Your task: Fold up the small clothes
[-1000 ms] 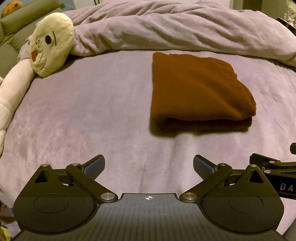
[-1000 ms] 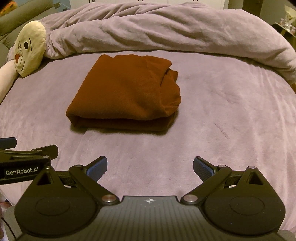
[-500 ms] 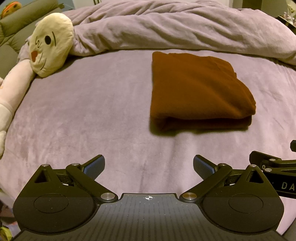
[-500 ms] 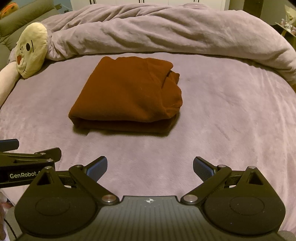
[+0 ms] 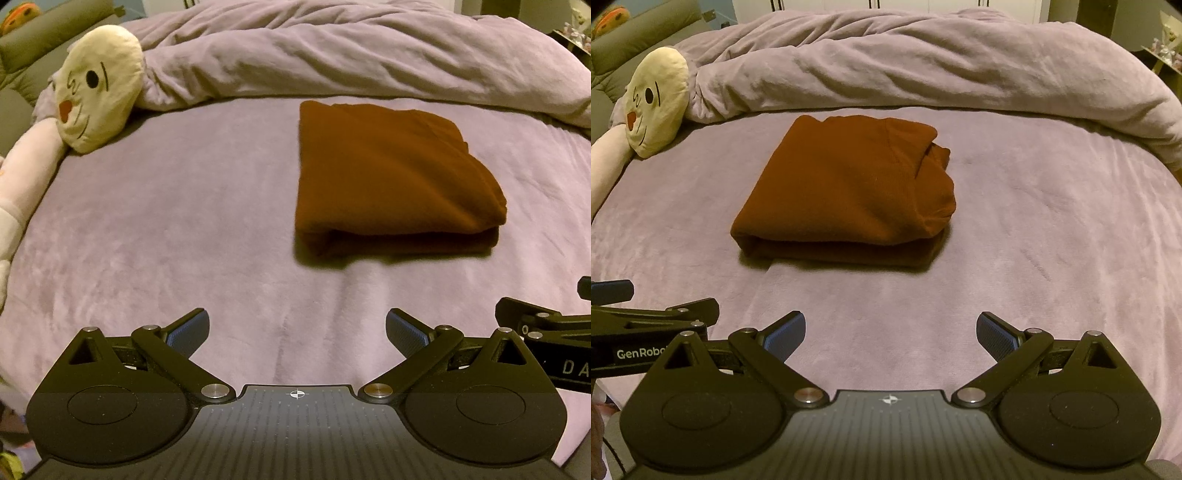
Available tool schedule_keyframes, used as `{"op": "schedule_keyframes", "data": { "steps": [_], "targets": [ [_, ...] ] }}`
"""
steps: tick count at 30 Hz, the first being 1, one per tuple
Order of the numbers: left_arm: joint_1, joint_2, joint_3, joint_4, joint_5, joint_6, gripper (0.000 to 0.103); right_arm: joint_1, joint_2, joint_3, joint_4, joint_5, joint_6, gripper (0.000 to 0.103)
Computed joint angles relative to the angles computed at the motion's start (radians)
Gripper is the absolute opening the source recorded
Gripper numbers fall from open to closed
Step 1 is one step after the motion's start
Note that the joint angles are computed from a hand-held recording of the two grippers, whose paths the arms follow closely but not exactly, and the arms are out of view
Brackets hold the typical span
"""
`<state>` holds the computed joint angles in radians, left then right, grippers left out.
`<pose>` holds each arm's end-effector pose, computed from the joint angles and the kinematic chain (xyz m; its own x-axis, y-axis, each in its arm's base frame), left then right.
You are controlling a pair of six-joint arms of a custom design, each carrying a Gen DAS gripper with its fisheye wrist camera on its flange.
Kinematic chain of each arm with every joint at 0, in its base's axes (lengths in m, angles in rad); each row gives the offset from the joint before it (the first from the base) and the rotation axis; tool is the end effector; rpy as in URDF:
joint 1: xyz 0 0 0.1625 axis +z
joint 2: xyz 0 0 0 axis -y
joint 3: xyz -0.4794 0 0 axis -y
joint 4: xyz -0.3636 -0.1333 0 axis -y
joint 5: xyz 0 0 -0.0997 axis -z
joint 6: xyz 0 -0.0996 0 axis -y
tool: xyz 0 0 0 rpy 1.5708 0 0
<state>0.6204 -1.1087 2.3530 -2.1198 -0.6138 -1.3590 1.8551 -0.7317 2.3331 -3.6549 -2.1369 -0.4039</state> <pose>-0.1763 -0.3899 0.1393 -0.5916 -0.2739 -0.7583 0.2205 0.8497 -0.4790 0.2093 -0.4315 0.0912 -0.7115 -0.3321 0.6193 -0.5743 0.7827 -0.2401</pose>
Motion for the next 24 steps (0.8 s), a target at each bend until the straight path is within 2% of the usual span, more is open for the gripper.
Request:
{"op": "schedule_keyframes", "data": {
  "steps": [24],
  "targets": [
    [0.003,0.009,0.000,-0.015,0.002,0.003,0.103,0.001,0.006,0.008,-0.018,0.000,0.005,0.099]
  ]
}}
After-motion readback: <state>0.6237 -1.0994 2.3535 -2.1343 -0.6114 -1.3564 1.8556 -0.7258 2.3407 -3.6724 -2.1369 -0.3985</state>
